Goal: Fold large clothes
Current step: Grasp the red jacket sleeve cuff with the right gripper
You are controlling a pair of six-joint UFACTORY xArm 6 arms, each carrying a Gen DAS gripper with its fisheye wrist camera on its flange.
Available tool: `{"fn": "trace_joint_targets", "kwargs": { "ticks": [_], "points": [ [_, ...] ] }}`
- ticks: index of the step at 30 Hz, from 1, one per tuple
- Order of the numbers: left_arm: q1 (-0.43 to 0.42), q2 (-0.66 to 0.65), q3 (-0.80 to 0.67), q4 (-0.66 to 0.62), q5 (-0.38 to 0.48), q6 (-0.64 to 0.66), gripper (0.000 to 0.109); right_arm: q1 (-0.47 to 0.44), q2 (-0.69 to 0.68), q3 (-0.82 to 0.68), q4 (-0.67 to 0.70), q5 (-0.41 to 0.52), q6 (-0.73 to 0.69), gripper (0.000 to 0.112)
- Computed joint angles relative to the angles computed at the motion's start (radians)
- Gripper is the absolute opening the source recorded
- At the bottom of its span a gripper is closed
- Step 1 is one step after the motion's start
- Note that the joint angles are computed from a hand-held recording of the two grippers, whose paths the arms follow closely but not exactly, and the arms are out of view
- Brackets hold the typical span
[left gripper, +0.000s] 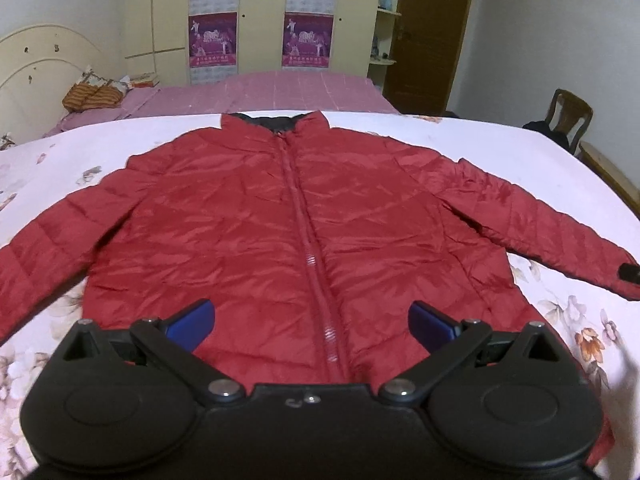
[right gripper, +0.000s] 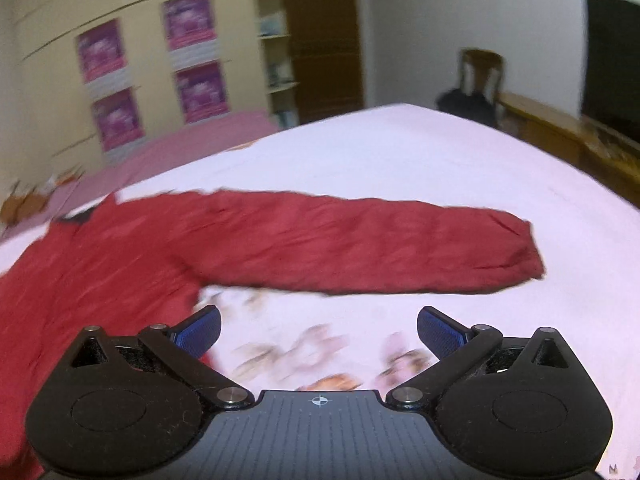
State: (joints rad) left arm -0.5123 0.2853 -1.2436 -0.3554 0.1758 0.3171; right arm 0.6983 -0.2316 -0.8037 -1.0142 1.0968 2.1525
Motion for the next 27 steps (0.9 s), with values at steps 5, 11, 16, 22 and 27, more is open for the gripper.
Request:
{"fn": "trace_joint_targets", "kwargs": {
  "ticks": [5,11,16,22,27],
  "points": [
    [-0.021,0.063,-0.075,0.195,0.026,-0.198,0.103,-0.127,-0.174,0.204,-0.015,-0.094,0.123,0.103],
    [-0.062,0.16,-0.198,0.331,0.076,-0.348,0.103,-0.219,-0.275,0.331,-0.047,-0.192,0.178,0.102],
    [-0.088,0.207,-0.269,0.384,0.094,-0.4,0.103,-0.276,-0.36,0.431,-0.077,-0.283,0.314,0.049],
    [-0.073,0.264,-0.361,0.502,0.132,-0.515,0.103,-0.291,-0.418,0.495,-0.158,-0.291,0.506,0.048],
    [-0.044,0.293,-0.413,0.606,0.18,-0.605,0.103,-0.308,-0.412,0.481,-0.141,-0.259,0.467,0.048]
  ]
}}
